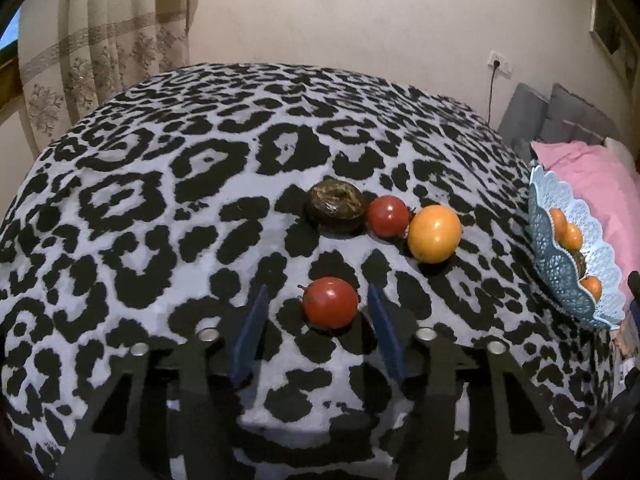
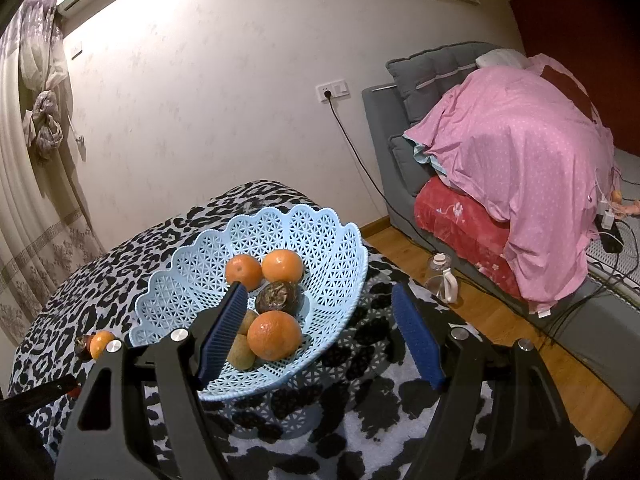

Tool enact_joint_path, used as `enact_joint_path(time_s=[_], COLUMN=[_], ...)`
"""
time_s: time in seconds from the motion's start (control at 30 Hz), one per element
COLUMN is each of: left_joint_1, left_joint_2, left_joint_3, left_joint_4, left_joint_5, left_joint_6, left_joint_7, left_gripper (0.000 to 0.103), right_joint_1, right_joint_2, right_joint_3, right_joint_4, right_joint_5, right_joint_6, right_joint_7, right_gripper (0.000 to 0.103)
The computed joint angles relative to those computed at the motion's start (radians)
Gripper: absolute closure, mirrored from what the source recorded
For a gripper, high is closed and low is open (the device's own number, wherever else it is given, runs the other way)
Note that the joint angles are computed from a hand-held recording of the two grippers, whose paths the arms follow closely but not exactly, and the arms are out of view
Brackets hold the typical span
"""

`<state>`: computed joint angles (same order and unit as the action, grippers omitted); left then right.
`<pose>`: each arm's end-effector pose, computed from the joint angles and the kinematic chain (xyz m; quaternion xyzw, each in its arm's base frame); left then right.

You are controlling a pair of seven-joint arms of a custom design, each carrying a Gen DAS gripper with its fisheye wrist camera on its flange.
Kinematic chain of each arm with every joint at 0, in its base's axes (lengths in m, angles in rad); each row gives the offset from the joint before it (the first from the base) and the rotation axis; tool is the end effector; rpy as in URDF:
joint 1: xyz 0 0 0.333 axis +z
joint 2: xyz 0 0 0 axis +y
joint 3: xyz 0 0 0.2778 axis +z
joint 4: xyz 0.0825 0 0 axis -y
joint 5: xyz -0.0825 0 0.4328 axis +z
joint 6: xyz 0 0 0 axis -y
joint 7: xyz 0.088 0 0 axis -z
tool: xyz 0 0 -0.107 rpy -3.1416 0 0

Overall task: Organize fruits
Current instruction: 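Grasp the red tomato with the left gripper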

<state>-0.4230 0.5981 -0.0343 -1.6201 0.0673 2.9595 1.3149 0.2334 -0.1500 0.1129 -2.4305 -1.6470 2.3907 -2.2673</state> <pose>0.6787 -0.3347 0.3016 -0.5719 0.7359 -0.3255 0.1595 0.4994 0.1699 0.3106 -0.3144 0.7837 -0.4196 0.3331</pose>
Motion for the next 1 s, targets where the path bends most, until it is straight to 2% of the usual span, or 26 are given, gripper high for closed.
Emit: enact_joint_path(time_s=[0.03, 0.13, 0.37, 0.5, 0.67, 0.77, 0.83, 0.97, 1.0], left_joint_1=[0.003, 0.004, 0.061, 0.074, 0.094, 0.094, 0.089, 0.038, 0.012], left_joint_2=[0.007, 0.021, 0.018, -0.008, -0.032, -0.038, -0.043, -0.054, -0.058], left_joint_3=[-0.004, -0.009, -0.076, -0.090, -0.114, -0.113, -0.105, -0.045, -0.015], left_joint_4=[0.010, 0.025, 0.002, -0.048, -0.097, -0.107, -0.117, -0.132, -0.137], left_joint_5=[0.000, 0.005, -0.060, -0.107, -0.172, -0.210, -0.229, -0.252, -0.258], left_joint_6=[-0.010, -0.008, 0.039, 0.109, 0.179, 0.197, 0.214, 0.234, 0.240], left_joint_7=[0.006, 0.018, 0.103, 0.137, 0.181, 0.190, 0.191, 0.172, 0.157], left_gripper=[0.064, 0.072, 0.074, 0.074, 0.074, 0.074, 0.074, 0.074, 0.074], right_joint_1=[0.000, 0.000, 0.002, 0.003, 0.020, 0.030, 0.033, 0.053, 0.061], right_joint_2=[0.000, 0.001, 0.007, 0.010, 0.016, 0.041, 0.089, 0.211, 0.254], right_joint_3=[0.000, 0.000, 0.000, -0.002, 0.017, 0.015, 0.004, -0.018, -0.024], right_joint_4=[-0.001, -0.002, 0.002, 0.008, 0.039, 0.091, 0.159, 0.306, 0.353], right_joint_5=[0.000, 0.001, 0.013, 0.028, 0.042, -0.004, -0.038, -0.046, -0.035], right_joint_6=[0.000, 0.000, -0.008, -0.010, -0.058, 0.001, 0.092, 0.224, 0.255], right_joint_7=[-0.001, -0.003, -0.018, -0.040, -0.141, -0.207, -0.275, -0.417, -0.471], right_gripper=[0.027, 0.027, 0.027, 0.027, 0.027, 0.027, 0.027, 0.027, 0.027])
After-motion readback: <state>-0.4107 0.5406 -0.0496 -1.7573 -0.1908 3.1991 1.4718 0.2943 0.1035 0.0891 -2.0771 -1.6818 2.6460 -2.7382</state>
